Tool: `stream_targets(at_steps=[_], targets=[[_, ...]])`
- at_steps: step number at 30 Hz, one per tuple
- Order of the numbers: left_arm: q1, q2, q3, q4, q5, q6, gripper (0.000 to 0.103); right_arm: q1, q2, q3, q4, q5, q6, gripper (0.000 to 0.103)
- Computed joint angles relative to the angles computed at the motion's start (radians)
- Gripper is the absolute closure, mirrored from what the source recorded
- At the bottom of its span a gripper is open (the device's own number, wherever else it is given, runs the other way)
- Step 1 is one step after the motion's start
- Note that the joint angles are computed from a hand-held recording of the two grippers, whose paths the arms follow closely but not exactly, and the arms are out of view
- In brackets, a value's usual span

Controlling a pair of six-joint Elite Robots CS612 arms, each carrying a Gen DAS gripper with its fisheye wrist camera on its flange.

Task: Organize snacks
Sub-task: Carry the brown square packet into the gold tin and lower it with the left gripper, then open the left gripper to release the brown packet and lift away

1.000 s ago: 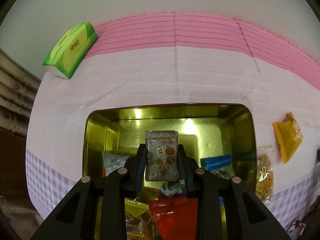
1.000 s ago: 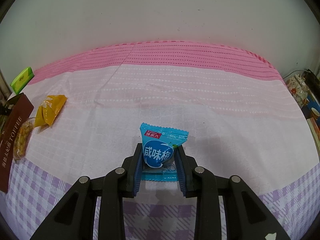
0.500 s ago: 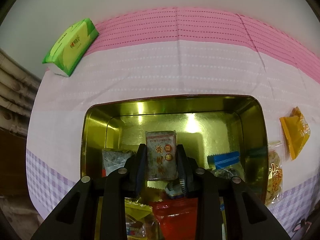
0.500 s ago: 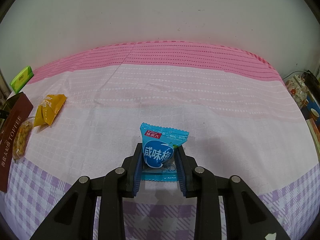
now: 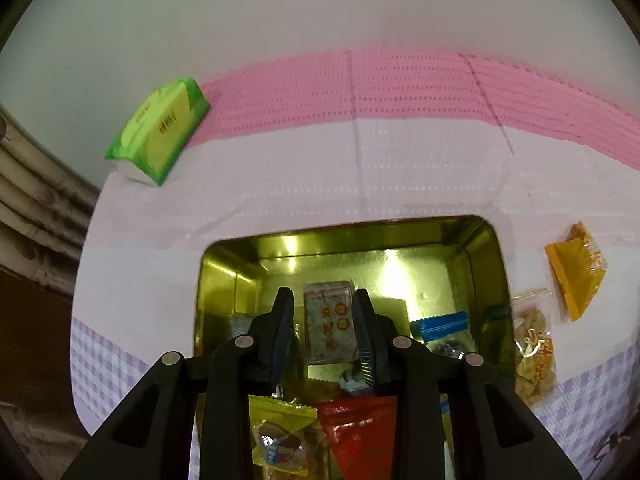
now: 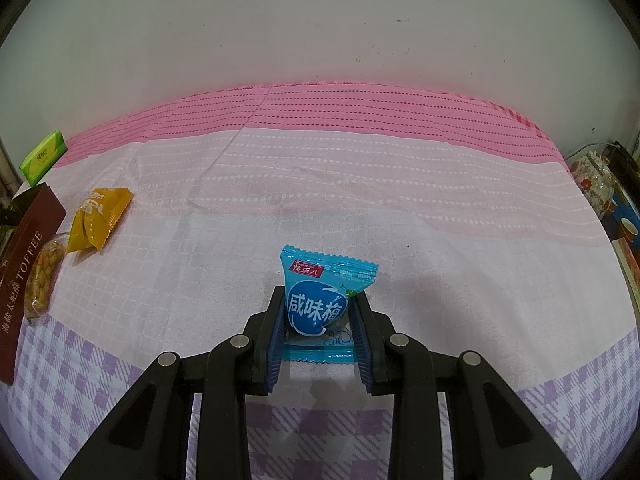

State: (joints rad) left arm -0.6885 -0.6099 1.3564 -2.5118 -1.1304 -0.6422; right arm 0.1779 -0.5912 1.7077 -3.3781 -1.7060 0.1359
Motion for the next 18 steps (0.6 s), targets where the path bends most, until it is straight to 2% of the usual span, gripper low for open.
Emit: stream_targets(at_steps=[5,11,18], targets=[[-0.014,-0.031,0.05,-0.058,0.061,0.012,0.066,0.0,0.0,-0.001,0.002,-0.001,0.003,0.075],[-0.031,-0.071,0.13,-0.141,0.106,0.001,0.061,-0.002,-0.013,-0.005,0.059,0.0,0.012,0.075],[-0.044,-0.111,0.225,-0.193,0.162,-0.081,0.056,0.0,-0.02,-0.018,0.12,-0.013,0.02,0.076]])
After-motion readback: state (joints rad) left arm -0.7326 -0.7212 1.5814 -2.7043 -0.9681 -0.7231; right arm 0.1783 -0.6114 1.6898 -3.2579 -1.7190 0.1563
